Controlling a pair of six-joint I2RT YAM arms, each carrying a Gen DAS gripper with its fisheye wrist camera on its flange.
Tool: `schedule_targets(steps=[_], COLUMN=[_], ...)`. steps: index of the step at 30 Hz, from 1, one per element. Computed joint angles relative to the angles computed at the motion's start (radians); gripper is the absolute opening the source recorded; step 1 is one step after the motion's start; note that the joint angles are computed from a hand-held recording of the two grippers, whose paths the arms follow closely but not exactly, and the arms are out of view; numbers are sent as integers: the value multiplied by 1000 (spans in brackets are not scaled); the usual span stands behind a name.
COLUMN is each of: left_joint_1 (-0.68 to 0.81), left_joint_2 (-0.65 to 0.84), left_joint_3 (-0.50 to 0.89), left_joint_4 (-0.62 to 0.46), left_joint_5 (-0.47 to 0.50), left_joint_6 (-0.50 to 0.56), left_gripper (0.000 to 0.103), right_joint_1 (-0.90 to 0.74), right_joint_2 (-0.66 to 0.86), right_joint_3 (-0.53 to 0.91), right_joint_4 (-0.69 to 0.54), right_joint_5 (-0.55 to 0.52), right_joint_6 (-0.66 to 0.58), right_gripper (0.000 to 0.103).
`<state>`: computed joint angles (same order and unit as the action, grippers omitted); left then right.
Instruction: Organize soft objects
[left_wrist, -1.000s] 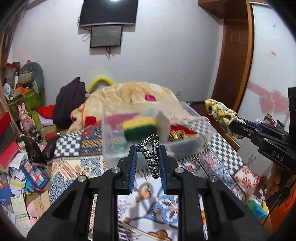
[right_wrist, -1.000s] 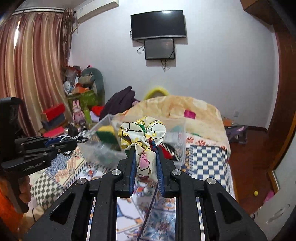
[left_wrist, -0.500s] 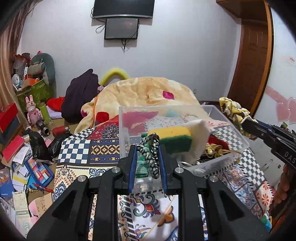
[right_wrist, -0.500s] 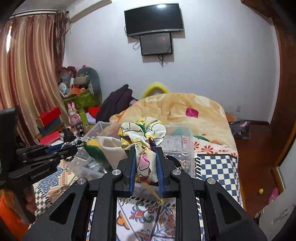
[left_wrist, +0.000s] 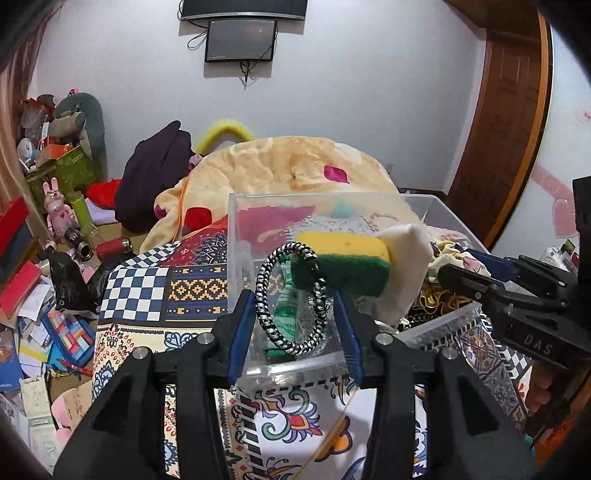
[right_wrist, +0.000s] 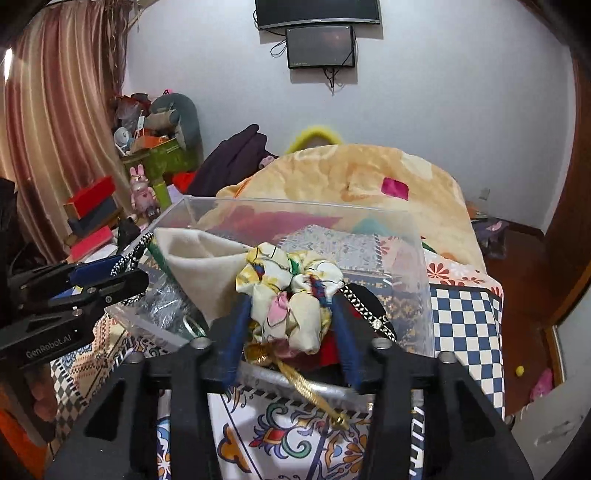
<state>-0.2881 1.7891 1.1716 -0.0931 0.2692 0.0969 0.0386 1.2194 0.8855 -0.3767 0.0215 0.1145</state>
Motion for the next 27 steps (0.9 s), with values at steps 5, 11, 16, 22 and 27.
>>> schedule_targets(steps=[5, 11, 16, 22, 27], left_joint_1=[1, 14, 29, 44, 41], left_joint_2=[-54, -167, -306, -486, -619], left_joint_3=[-41, -100, -154, -200, -242], left_joint_4=[-1, -3, -5, -7, 10], left_joint_5=[13, 44, 82, 131, 128], left_joint_6=[16, 25, 20, -6, -24], left_gripper=[50, 55, 55, 60, 69], right_joint_1=[0, -16, -21, 30, 119], right_joint_2=[-42, -146, -253, -381, -463], right_joint_3=[1, -1, 22, 69, 107], right_joint_4=[-35, -71, -119, -171, -202], right_joint_5=[9, 25, 40, 93, 177], right_joint_6=[-16, -25, -36, -25, -8], right_gripper=[47, 57, 57, 58, 58])
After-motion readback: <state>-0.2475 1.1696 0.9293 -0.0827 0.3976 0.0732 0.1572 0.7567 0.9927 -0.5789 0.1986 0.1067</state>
